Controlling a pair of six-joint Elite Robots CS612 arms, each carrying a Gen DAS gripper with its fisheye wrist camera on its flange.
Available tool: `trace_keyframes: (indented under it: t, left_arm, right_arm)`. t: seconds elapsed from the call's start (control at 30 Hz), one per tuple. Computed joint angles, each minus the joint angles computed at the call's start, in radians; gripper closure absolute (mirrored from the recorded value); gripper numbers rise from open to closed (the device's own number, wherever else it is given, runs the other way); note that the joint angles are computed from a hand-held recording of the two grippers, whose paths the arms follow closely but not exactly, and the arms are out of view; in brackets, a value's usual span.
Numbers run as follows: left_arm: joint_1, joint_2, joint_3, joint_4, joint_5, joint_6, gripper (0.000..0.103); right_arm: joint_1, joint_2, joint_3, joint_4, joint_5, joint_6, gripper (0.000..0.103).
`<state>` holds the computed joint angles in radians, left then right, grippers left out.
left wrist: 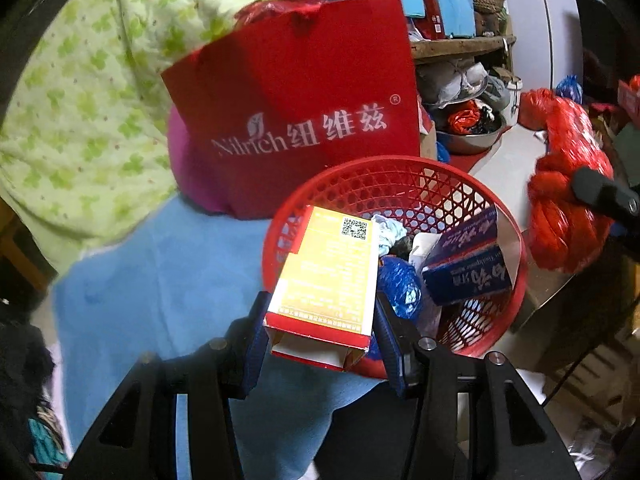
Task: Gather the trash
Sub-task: 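Lower both grippers over the red basket and open them to drop the items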
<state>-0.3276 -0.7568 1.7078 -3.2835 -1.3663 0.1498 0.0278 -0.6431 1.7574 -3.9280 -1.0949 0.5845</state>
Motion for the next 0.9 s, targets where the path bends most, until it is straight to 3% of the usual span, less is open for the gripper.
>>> trace_keyframes:
  t: [0.27,0.43,0.67,0.9]
  left_arm:
    - [0.033,0.028,-0.077,0.083,-0.132,-0.059,0.051]
    - [0.041,0.053,-0.129,0.117,-0.196,-0.049,0.05]
    - [0.046,0.065,-0.135,0.065,-0.217,-0.043,0.047]
    - [0.057,0.05,-0.082,-0.002,-0.178,-0.036,0.047]
  right_arm:
    - [0.011,0.0,-0.02,0.047,-0.02,-0.019,0.058]
    - [0.021,0.005,-0.046,0.095,-0.035,-0.031,0.058]
    - [0.033,0.005,-0.085,0.179,-0.081,-0.051,0.056]
    - [0.05,0.013,-0.119,0.27,-0.126,-0.077,0.055]
